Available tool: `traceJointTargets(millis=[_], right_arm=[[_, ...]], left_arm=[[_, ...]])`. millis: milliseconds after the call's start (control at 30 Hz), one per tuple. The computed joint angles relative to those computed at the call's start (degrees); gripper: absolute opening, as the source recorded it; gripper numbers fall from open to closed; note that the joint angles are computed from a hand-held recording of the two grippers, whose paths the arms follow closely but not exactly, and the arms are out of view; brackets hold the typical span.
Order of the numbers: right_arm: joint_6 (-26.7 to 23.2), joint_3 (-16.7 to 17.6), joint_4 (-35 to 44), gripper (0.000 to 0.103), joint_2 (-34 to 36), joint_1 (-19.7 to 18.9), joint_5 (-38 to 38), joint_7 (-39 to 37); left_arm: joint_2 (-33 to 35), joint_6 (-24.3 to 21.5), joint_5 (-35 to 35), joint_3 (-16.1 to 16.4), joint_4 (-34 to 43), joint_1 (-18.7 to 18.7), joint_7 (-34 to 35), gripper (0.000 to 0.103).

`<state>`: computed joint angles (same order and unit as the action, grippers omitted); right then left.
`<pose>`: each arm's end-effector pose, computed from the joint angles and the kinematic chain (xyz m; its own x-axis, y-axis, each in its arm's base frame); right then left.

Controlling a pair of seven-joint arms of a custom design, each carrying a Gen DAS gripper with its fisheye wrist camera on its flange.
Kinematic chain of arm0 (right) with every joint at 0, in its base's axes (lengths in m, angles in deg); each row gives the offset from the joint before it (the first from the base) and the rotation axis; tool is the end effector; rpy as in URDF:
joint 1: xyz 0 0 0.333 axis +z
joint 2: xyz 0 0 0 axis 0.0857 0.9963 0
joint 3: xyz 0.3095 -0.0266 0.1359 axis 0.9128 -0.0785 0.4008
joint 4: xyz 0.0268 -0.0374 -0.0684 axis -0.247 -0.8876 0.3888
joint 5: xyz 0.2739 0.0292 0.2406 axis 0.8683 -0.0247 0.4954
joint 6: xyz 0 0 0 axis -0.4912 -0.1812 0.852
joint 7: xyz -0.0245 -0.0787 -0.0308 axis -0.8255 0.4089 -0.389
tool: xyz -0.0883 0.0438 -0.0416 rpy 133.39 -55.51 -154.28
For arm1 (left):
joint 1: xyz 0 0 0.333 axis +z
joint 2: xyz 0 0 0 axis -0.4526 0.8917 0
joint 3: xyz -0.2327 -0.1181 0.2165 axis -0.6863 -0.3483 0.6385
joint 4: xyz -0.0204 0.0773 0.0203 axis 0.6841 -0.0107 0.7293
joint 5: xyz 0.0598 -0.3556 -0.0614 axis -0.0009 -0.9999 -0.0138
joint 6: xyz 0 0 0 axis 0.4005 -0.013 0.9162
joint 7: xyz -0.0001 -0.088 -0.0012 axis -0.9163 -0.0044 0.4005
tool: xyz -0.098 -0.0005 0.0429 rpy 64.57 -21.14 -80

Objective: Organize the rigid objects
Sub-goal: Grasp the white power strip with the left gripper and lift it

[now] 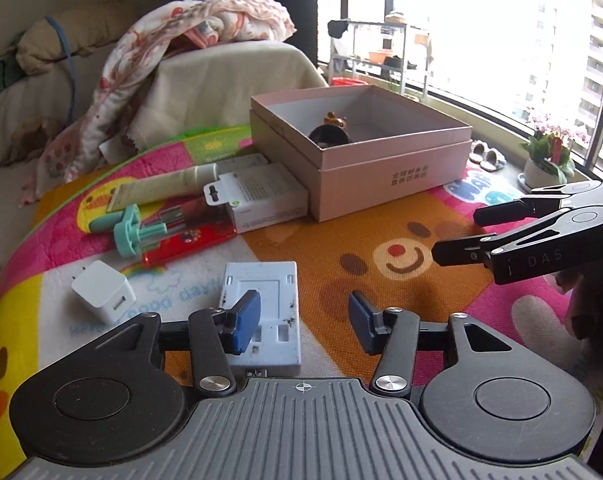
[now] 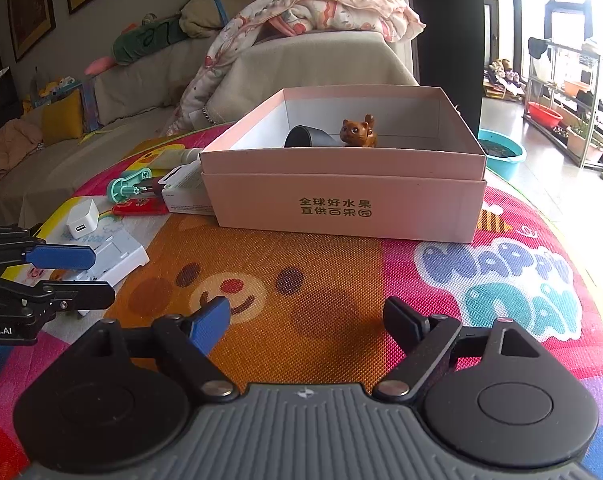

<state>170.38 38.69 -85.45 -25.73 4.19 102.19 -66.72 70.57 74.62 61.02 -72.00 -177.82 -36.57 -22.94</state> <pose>0.7513 0.1073 0.3835 0.7005 -0.6996 -0.1413 -0.5303 -0.3777 -0.7590 0.6120 -0.1668 0.3982 0.1206 -0.9914 -0.0502 -0.6291 -0.0372 -0.7764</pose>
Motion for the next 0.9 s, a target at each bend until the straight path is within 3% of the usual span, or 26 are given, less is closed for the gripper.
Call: traceJointTargets(millis=[100, 133, 233, 300, 600, 667, 733, 900], right_arm=[[0.0, 0.1, 0.0, 0.084, 0.1, -0.1, 0.1, 0.0], [0.0, 0.1, 0.0, 0.084, 0.1, 0.0, 0.1, 0.0], [0.0, 0.0, 0.0, 0.085, 0.1, 0.0, 0.0, 0.0], [0.0, 0.1, 0.0, 0.085, 0.0, 0.0, 0.0, -0.1], [-0.1, 0.1, 0.0, 0.086, 0.1, -0.1, 0.0, -0.1], [0.0, 0.1, -0.1, 0.086, 0.0, 0.0, 0.0, -0.2], [0.2, 0.1, -0.1, 0.087, 0.0, 0.0, -0.1, -0.3], [0.7, 0.0, -0.4, 0.087, -0.1, 0.2, -0.3, -0.6]], left_arm=[[-0.3, -11.7, 3.3, 0.0, 0.4, -3.3, 0.6, 0.054], [-0.1, -12.7, 1.9, -0.5, 0.6, -2.9, 2.1, 0.054], [0.2, -7.4, 1.1, -0.9, 0.6, -0.3, 0.4, 0.054], [1.1, -5.6, -2.4, -1.3, 1.1, 0.7, 3.3, 0.054], [2.4, -2.1, 5.0, 1.4, 2.5, 0.2, -8.6, 0.055], [2.6, -2.3, 3.2, 0.9, 2.3, 0.9, -7.3, 0.055], [3.0, -1.4, -3.0, 0.0, 2.1, 2.5, -3.6, 0.055], [2.8, -0.1, 0.4, 2.7, 2.5, 0.7, -9.8, 0.054]])
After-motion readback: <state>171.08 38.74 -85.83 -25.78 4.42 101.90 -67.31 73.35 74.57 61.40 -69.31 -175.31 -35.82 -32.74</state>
